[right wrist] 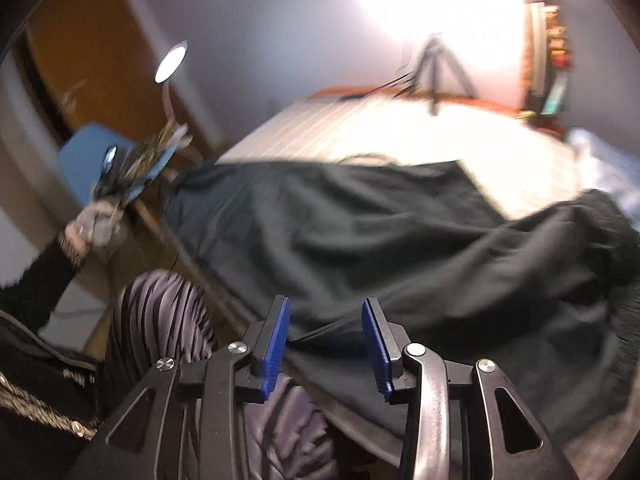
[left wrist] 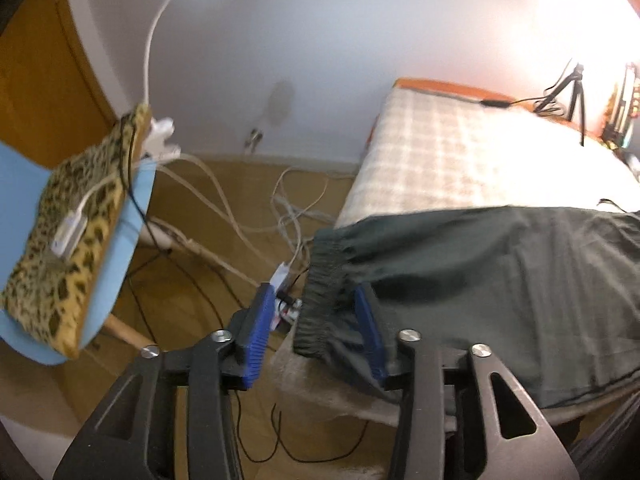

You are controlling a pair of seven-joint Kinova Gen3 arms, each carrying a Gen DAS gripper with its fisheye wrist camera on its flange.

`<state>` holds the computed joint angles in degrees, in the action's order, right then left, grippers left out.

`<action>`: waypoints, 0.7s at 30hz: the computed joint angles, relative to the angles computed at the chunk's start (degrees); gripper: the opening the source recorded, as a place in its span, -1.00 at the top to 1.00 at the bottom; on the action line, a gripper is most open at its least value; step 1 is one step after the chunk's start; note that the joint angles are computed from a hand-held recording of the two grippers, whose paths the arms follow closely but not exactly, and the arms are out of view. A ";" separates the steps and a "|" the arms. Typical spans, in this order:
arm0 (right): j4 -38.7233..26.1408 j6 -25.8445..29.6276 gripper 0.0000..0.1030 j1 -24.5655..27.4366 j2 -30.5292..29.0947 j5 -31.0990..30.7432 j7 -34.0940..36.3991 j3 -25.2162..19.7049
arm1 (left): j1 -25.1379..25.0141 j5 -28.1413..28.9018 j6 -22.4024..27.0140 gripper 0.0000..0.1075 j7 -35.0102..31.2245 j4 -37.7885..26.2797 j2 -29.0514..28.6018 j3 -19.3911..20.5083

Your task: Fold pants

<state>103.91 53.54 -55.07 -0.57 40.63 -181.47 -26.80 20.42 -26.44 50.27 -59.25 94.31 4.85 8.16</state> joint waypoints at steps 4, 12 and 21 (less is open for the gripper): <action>-1.64 9.32 -0.32 7.73 -2.59 -0.62 -4.80 -4.94 | 1.01 -2.75 1.04 0.04 3.16 -0.93 -0.22 0.21; -7.38 9.54 -0.35 14.43 1.15 -9.03 -2.04 9.07 | 2.29 1.29 -1.48 0.04 -0.81 -0.86 -1.62 2.74; -15.61 15.47 -0.24 18.69 12.54 -16.53 5.72 16.90 | 2.73 13.23 -4.87 0.04 -14.30 -0.75 0.30 3.66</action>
